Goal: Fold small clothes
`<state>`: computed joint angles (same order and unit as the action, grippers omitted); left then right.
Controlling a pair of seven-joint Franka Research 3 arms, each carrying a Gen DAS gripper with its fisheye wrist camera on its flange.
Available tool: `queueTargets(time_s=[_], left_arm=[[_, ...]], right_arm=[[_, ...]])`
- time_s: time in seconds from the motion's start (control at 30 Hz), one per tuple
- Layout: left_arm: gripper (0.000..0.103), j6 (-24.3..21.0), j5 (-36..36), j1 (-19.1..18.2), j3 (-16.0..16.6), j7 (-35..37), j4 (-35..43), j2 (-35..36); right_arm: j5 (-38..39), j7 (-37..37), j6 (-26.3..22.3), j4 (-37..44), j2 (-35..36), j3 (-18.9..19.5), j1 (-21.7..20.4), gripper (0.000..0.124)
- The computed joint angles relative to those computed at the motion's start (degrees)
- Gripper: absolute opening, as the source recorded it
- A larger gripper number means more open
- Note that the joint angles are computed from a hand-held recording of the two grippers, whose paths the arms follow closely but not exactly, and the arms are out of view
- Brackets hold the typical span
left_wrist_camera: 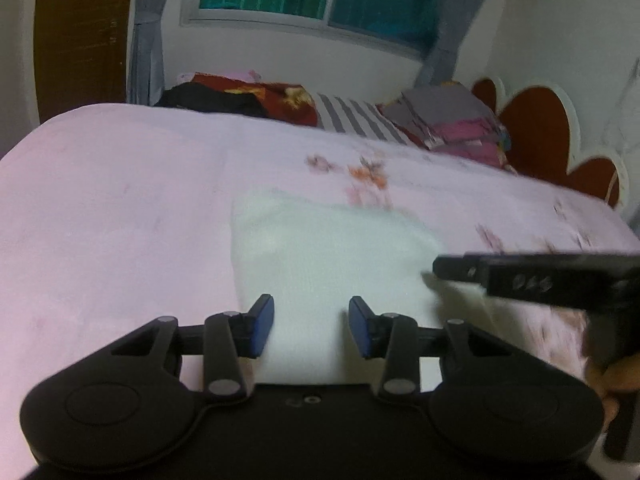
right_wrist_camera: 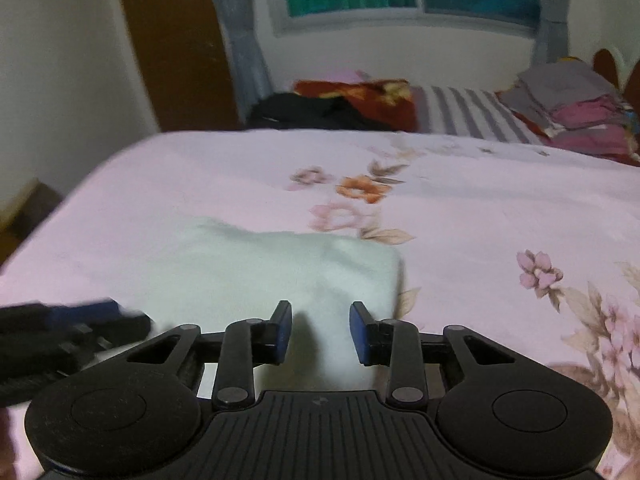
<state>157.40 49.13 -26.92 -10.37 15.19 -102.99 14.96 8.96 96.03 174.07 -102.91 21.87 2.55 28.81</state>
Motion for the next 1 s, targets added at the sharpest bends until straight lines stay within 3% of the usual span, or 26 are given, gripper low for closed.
queueTargets(time_s=[0.07, 0.2, 0.27, 0.37, 0.43, 0.53, 0.6, 0.63, 0.67, 0.77, 0.83, 0.9, 1.0], left_arm=[[0.039, -0.2, 0.3, -0.5, -0.6, -0.3, -3.0, -2.1], [0.041, -2.9, 0.4, -1.3, -2.3, -0.7, -5.6, -3.4], [0.042, -4.0, 0.6, -1.7, -2.7, -1.0, -5.5, -2.9], [0.043, -5.9, 1.1, -2.1, -2.9, -0.5, -4.6, -2.5], [0.044, -7.1, 0.0, -2.2, -3.2, -0.1, -3.8, -2.2], [0.049, -9.2, -1.5, -2.4, -3.6, 0.8, -3.0, -2.3], [0.064, -10.2, -2.6, -2.6, -3.8, 0.9, -2.4, -2.2], [0.078, -11.3, -2.8, -2.9, -3.9, 0.7, -1.9, -2.2], [0.086, -12.9, -3.0, -3.2, -4.0, 0.6, -1.2, -2.0], [0.101, -15.5, -2.1, -4.3, -4.0, -1.0, -0.3, -2.1], [0.102, -18.7, -1.9, -5.2, -4.3, -3.1, 0.7, -2.0], [0.102, -23.3, -4.0, -5.8, -4.9, -3.7, 2.6, -1.5], [0.102, -33.7, -9.2, -6.9, -5.9, -1.8, 7.9, 0.6]], right_arm=[[2.4, -3.7, 2.1, -6.0, -4.6, 4.1, -2.5, 0.033], [2.0, -2.7, 4.0, -16.0, -11.4, 3.0, 0.3, 0.033], [-3.5, 3.6, 4.3, -19.7, -13.4, -1.5, 4.6, 0.033], [-20.3, 18.7, 1.5, -22.2, -14.6, -10.2, 11.6, 0.033], [-30.4, 28.0, 0.8, -22.6, -14.2, -14.2, 14.0, 0.033], [-26.9, 28.4, -0.5, -22.2, -14.1, -10.7, 10.7, 0.033], [-30.3, 30.9, -0.9, -22.0, -14.2, -10.6, 10.3, 0.033], [-32.0, 32.7, 0.1, -22.3, -13.9, -10.7, 10.1, 0.033], [-32.3, 33.4, 1.7, -22.6, -13.5, -10.2, 9.2, 0.034], [-34.0, 35.1, 1.5, -22.4, -13.4, -8.7, 7.7, 0.034], [-36.4, 35.7, 1.2, -23.0, -14.3, -7.9, 6.8, 0.034], [-33.3, 33.1, 2.1, -23.5, -14.2, -5.0, 3.9, 0.034], [-28.0, 28.5, 3.3, -24.2, -14.3, -2.3, 1.5, 0.034]])
